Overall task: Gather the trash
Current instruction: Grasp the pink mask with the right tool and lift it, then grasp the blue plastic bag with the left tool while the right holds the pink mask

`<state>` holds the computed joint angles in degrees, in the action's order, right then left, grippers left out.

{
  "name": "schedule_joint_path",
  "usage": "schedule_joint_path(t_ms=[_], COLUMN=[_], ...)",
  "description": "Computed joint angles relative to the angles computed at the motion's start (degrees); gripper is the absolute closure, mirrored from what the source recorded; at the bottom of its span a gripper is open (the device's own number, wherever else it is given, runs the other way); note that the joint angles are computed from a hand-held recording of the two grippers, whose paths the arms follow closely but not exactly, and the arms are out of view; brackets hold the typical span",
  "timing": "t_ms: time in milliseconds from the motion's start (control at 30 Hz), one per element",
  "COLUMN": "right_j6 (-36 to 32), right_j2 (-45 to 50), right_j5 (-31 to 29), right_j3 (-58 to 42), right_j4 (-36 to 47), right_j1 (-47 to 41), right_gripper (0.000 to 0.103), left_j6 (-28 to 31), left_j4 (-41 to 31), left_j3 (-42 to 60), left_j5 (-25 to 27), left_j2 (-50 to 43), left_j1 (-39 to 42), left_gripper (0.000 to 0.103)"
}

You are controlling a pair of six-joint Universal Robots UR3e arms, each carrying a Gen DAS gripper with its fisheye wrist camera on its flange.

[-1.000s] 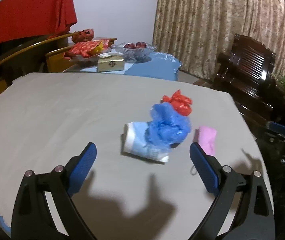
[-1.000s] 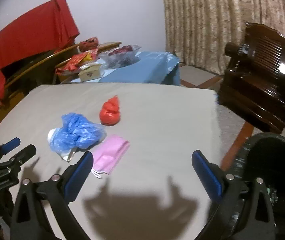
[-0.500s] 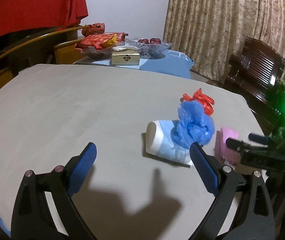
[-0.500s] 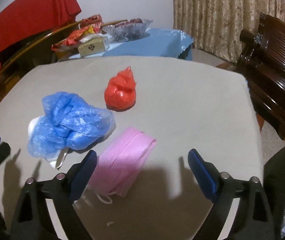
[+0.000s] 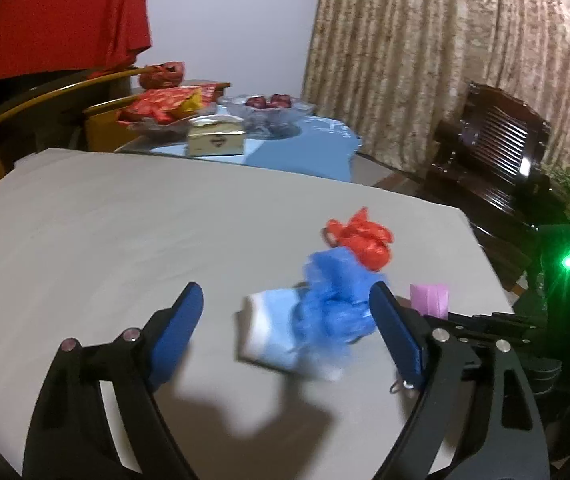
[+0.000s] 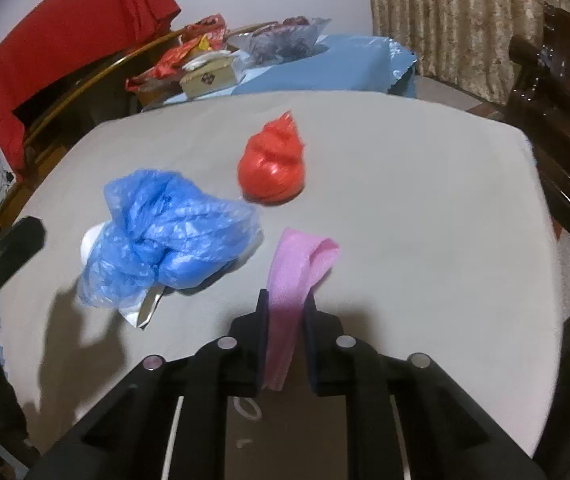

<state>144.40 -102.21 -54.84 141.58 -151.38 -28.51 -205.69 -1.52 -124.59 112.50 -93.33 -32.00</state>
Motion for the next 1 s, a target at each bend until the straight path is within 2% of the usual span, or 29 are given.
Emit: schedule_joint_path(t_ms=[233, 500, 600, 667, 733, 867, 1000], right_j6=[-4.79, -7.97, -9.86, -10.88, -11.41, -13.17, -15.39], right_j2=[-5.01, -5.97, -7.52, -8.54, -9.51, -12.71, -16.8], right_j5=[1.63, 2.14, 2.54, 2.83, 3.12, 4.22, 5.86], right_j3=[-2.59, -3.15, -2.32, -1.82, -1.67, -1.58, -2.27], right_j4=[8.34, 10.95, 13.05, 14.41, 15.79, 19.96, 25.79], right_j1=[-7.79, -11.1, -12.64, -13.37, -13.82, -15.2, -17.14], right_gripper=[0.087, 0.087, 0.087, 0.087, 0.087, 0.087, 0.087], left_j6=[1.22, 1.09, 1.14, 1.31, 1.93, 2.29, 1.55], left_j4=[0.44, -3.33, -4.44, -4.61, -4.81, -4.65, -4.73], left_j3=[8.63, 16.38, 17.5, 17.53, 17.64, 17.84, 18.07], left_j5=[-1.8, -2.38, -3.15, -3.66, -4.94, -4.59, -3.69], left_j2=[-8.96, -17.87, -19.1, -19.27, -19.41, -18.92, -17.3], left_j1=[-1.8, -1.31, -0.68, -0.69, -0.61, -2.19, -4.13], left_gripper=[0.027, 0.03, 0.039, 0.059, 0.072, 0.082, 0.083])
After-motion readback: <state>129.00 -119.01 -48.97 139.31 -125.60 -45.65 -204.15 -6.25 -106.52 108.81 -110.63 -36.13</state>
